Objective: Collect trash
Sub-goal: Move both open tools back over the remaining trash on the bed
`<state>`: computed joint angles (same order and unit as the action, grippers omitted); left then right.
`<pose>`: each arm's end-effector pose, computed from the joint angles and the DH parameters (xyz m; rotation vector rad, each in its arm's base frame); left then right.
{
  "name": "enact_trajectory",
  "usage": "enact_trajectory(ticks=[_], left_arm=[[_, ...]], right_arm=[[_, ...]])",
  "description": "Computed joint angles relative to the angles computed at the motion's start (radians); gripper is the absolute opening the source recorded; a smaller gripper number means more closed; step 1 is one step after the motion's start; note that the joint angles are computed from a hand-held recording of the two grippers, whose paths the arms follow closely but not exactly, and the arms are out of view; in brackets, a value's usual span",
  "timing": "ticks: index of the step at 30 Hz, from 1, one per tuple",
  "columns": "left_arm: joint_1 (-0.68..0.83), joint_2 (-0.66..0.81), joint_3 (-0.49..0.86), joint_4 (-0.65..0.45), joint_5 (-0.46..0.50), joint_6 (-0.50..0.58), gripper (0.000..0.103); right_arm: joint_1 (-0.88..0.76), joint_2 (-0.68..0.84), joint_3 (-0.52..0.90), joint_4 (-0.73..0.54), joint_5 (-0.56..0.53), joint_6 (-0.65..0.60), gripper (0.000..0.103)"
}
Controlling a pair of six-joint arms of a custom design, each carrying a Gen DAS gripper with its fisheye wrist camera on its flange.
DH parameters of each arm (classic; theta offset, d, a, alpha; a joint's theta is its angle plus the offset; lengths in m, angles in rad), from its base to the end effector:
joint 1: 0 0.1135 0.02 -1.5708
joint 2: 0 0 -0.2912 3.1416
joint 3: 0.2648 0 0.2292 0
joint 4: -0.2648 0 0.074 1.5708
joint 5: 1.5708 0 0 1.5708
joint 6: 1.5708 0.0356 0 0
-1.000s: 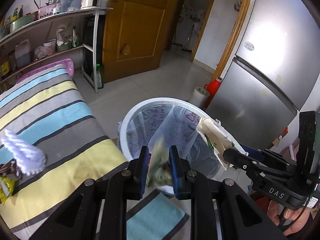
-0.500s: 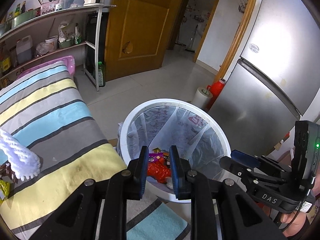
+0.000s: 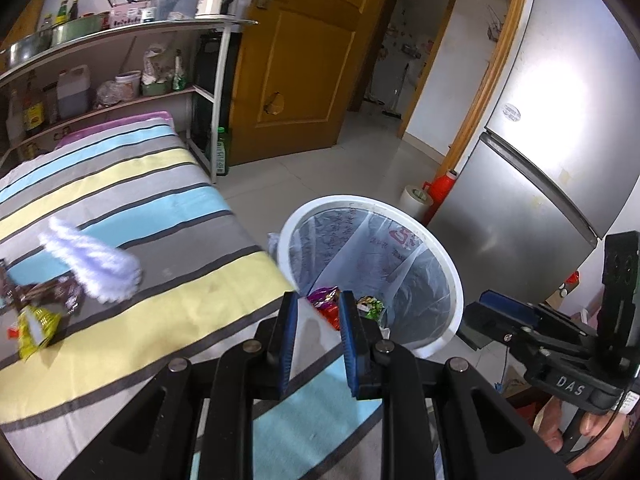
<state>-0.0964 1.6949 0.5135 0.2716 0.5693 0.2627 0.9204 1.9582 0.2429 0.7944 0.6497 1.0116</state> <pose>0.2563 -0.0441 0.1385 0.6578 2.2909 -0.6239 0.1500 0.1616 0.0741 0.3576 2.2362 0.1927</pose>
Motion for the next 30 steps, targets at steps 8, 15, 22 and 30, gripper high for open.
enact_trajectory(ticks=[8, 15, 22, 30], left_arm=[[0.162, -0.067, -0.066, -0.026, 0.059, 0.087, 0.022], [0.313, -0.057, -0.075, -0.056, 0.097, 0.170, 0.022], [0.450, -0.026, -0.044, -0.086, 0.130, 0.234, 0.034], [0.555, 0.046, 0.045, -0.102, 0.142, 0.242, 0.045]], right_arm=[[0.071, 0.007, 0.114, -0.095, -0.005, -0.028, 0.046], [0.096, 0.059, 0.208, -0.082, -0.042, -0.092, 0.046], [0.095, 0.080, 0.322, -0.166, -0.075, -0.159, 0.046], [0.070, 0.117, 0.459, -0.260, -0.112, -0.253, 0.046]])
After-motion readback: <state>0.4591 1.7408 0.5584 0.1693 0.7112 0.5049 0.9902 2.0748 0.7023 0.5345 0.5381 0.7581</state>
